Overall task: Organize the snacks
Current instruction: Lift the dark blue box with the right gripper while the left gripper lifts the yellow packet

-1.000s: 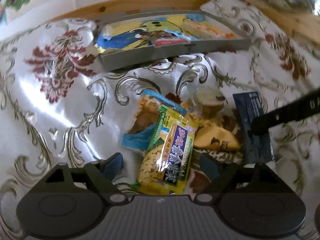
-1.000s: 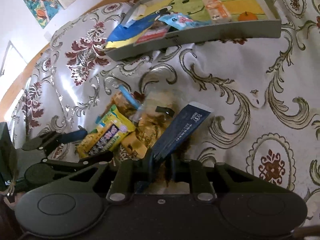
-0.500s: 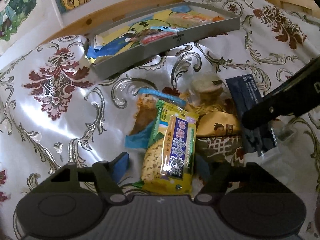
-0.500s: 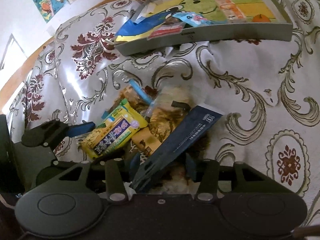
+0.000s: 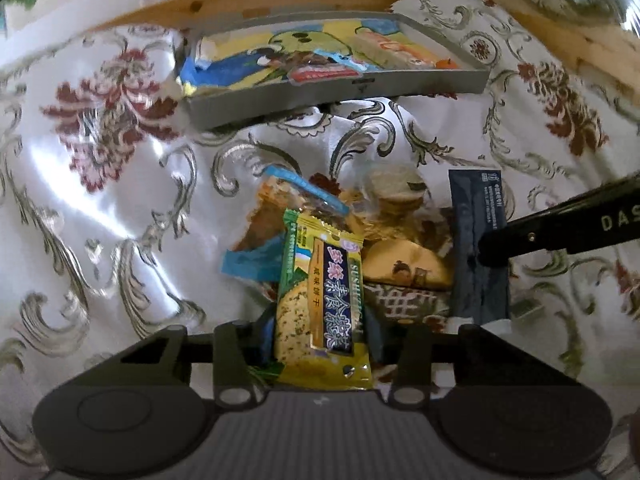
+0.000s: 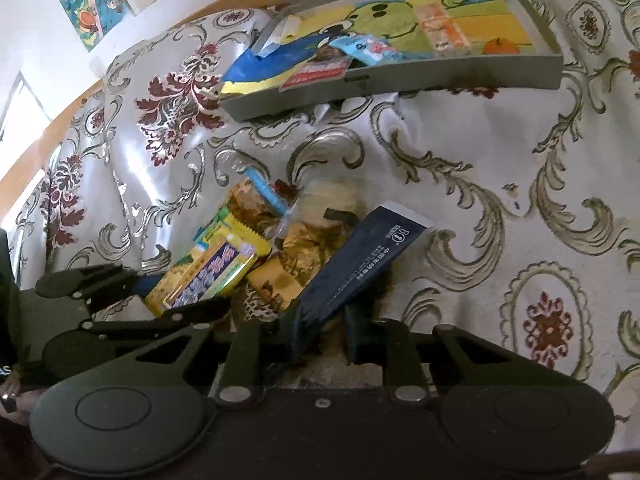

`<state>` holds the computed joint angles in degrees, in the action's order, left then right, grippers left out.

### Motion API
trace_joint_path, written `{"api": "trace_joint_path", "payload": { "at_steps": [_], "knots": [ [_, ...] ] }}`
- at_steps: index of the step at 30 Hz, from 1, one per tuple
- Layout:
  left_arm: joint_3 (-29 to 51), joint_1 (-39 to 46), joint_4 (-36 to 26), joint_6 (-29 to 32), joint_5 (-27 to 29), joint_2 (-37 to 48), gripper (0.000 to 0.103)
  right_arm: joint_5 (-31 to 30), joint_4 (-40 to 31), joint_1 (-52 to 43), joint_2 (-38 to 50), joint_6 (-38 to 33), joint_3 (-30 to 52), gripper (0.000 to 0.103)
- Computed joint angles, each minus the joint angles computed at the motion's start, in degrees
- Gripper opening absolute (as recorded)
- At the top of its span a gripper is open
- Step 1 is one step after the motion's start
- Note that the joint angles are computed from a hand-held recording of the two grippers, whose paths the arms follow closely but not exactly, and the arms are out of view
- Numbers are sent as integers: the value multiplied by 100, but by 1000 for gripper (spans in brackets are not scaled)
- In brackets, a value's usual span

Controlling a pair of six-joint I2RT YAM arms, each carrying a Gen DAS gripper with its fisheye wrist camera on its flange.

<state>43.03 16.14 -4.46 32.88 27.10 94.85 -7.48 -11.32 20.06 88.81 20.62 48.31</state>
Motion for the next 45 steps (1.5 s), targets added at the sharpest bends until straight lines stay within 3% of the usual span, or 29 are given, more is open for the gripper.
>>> {"api": "trace_joint_path", "payload": {
  "at_steps": [3,7,14,18,22,36,45],
  "knots": [
    [184,58,-268,-224,112,138,43,-90,50,-74,10,39,-12,24],
    [269,114,-335,-307,217,244,42,-415,258,-92,173,274,-46,34],
    [231,100,-320,-350,215,219,40,-524,541,29,586,371,86,35],
    [336,149,-457,-473,301,282,39,-664,710,-11,709,610,86,24],
    [442,180,-581,-593,386,321,36,-661,828,-7,559,582,-69,20],
    [466,286,-895,-716,559,137,16,-732,835,-49,82,552,-323,15],
    [315,491,-1163,-1006,772,-191,15,-756,701,-45,-314,497,-511,14]
  ]
}}
